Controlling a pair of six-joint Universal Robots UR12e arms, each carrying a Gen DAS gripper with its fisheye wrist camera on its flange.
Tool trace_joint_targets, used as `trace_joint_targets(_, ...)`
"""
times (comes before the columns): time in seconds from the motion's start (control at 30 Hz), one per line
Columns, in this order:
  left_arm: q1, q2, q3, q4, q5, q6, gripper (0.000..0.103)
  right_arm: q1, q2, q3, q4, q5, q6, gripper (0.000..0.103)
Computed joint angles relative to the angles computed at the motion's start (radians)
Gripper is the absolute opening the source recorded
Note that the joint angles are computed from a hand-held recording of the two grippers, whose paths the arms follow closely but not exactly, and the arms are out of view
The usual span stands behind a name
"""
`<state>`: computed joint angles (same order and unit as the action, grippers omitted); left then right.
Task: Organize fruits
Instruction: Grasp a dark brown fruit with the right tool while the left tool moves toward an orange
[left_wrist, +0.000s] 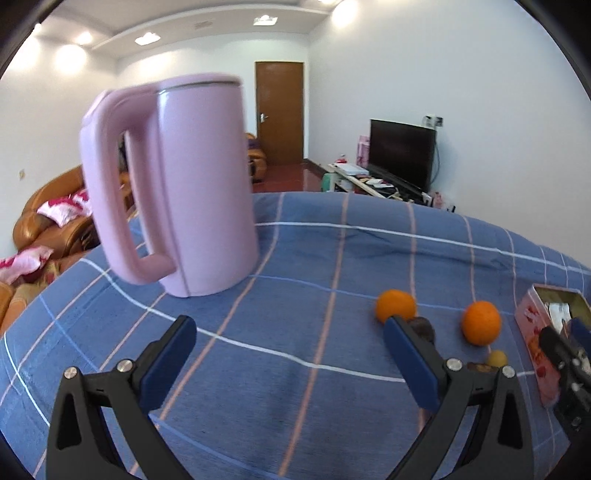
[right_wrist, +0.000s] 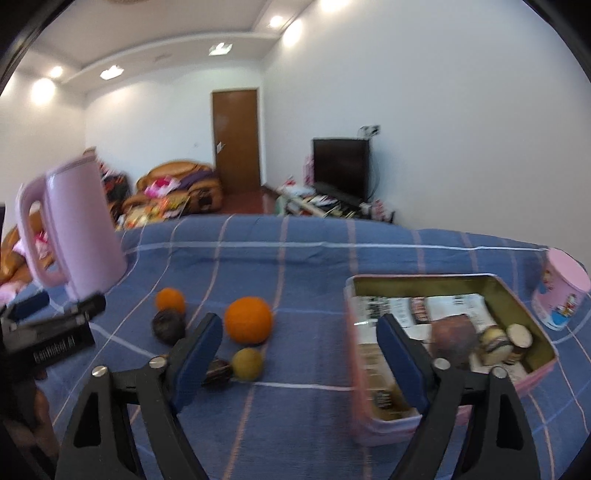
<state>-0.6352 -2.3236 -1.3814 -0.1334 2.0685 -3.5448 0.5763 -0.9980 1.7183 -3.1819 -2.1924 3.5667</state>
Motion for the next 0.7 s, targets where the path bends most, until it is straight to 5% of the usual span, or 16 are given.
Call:
trace_joint_targets(0.07,0.005,0.004,-0.005,-0.006,-0.005,-0.020,0.103,-0.005,0.003,-0.012,0.028,0.056,-0.021,0.039)
trace_joint_targets(0.23,0.007,0.009,-0.010,-0.015,-0.019,-0.018,0.103,-0.013,0.003,-0.016,0.044,0.172,-0.049,0.039)
trace_joint_targets(0.7,-0.001,0.005,0.002,-0.030,0.004,0.028,0.103,-0.060,-0.003,-0.023,0.173,0.420,0.121,0.039)
